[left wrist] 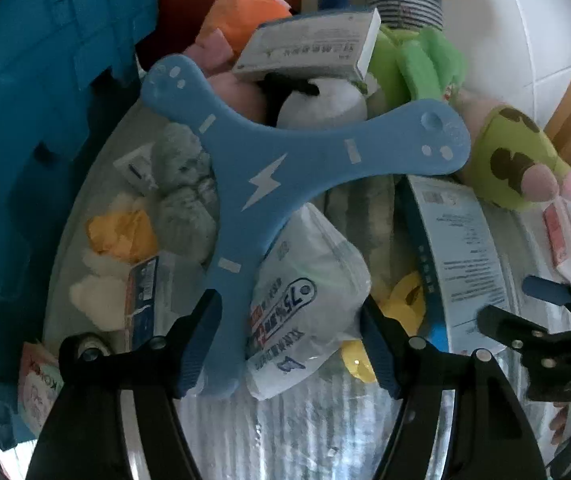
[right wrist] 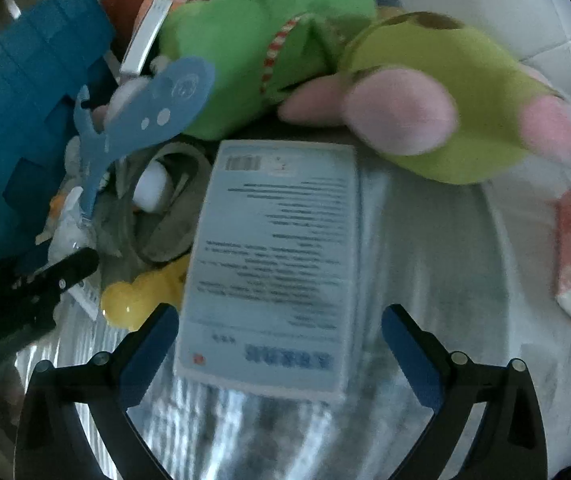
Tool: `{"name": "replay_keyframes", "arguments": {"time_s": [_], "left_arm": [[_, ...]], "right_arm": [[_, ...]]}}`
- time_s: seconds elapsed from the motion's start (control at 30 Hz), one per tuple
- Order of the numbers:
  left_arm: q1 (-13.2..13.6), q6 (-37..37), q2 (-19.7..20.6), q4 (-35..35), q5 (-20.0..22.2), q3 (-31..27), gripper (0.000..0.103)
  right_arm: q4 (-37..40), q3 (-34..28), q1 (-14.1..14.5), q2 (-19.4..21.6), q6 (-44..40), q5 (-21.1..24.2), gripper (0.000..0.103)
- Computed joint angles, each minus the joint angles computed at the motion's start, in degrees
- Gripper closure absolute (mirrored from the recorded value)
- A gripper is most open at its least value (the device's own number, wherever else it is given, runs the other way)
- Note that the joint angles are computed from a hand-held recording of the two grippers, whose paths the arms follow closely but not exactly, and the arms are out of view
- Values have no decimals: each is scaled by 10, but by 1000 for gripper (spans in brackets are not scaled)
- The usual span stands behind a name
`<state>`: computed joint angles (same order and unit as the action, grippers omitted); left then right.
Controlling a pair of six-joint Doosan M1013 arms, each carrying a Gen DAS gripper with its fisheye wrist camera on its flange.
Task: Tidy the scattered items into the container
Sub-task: 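Lower the left tool toward the white plastic packet while the right tool lowers toward the yellow toy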
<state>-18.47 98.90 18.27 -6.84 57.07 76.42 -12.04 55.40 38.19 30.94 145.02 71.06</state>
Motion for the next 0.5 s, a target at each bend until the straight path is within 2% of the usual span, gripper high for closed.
{"name": "replay_keyframes", "arguments": {"time_s": [0.13,0.5], "left_arm": [[1,3,9,-2,14,-3,35],[2,23,10,-7,17,-3,29]], "right_arm": [[-19,-39,3,29,4,38,0],[-6,-32,-2,30,42,14,0]]}}
